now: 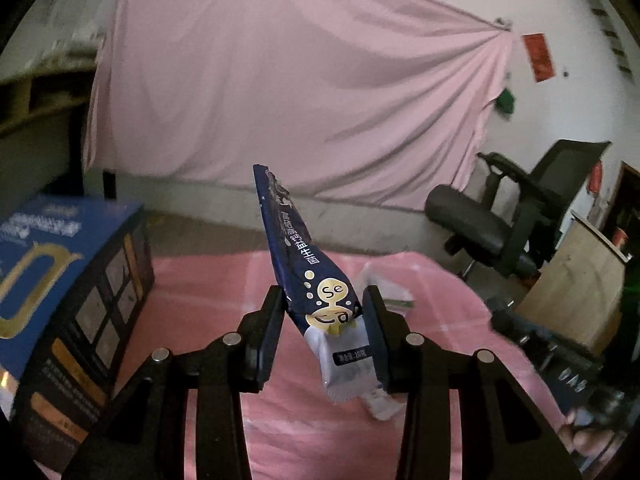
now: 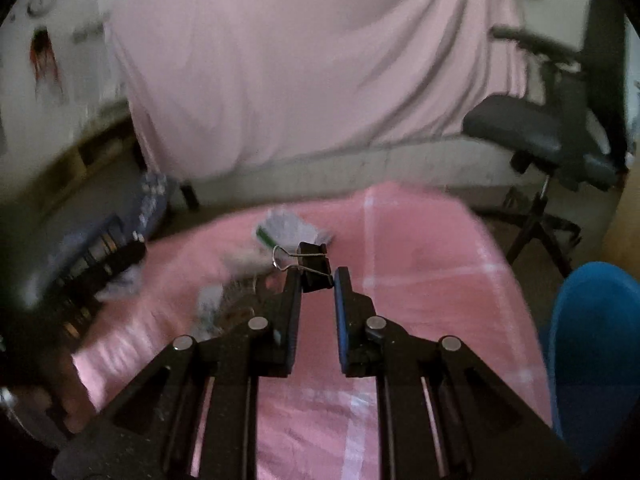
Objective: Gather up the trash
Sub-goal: 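Carry the navy packet and binder clip over the blue basin with both tools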
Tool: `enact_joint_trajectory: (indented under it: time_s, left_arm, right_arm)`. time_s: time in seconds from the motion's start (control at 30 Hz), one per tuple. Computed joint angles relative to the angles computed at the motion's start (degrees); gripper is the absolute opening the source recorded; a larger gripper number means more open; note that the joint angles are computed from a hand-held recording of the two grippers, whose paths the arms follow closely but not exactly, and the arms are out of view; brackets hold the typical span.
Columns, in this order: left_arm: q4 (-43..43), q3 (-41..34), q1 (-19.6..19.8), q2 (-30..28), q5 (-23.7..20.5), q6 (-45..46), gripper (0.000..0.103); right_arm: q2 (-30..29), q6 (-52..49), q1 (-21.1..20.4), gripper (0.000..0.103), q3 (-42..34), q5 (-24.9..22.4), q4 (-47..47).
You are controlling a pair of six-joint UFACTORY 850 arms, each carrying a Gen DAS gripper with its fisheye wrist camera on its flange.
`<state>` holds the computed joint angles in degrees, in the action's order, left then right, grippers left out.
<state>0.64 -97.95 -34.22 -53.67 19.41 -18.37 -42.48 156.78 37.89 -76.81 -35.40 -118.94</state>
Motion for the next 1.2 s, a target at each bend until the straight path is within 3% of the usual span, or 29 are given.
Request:
enact_joint_trajectory:
  time_s: [0.13,0.33,0.5,0.67,0.83,1.03,1.2]
  left_arm:
    - [-2.94,5.33,-1.51,2.65,8.50,5.54,0.035]
    - [-2.33,9.76,-3.93,5.80,15.97,6.73,0.035]
    - [-2.72,11.02,-7.31,7.41,18.44,9.66,0.035]
    - [-2.01,8.99,-10.69,7.63,17.15,12.75,0.035]
    - [-2.29,4.30,-14.28,5.78,15.38,16.66,0.035]
    - [1.12,-8.13,-17.04,-0.83,5.82,13.16,0.035]
    - [8.44,-17.57,-18.73,-6.08,-1.72,7.23,0.035]
  right_arm:
    - [3.47,-1.31,2.13,0.040,3.61,-9.72,-0.34]
    - [9.41,-0.87,5.56,0.040,10.01,-22.73,1.34]
    - [14.14,1.99,6.77,0.040,16.05,-29.88,3.67]
    - [18.83,5.56,7.42,0.040,22.46,-35.19,7.05]
    - [23.48,7.54,6.75,0.040,28.72,-35.38,9.15]
    - [26.75,9.91,5.43,0.041,34.57,-33.87,12.82]
    - [29.08,16.44,2.92,0.041,39.23,-29.64,11.60]
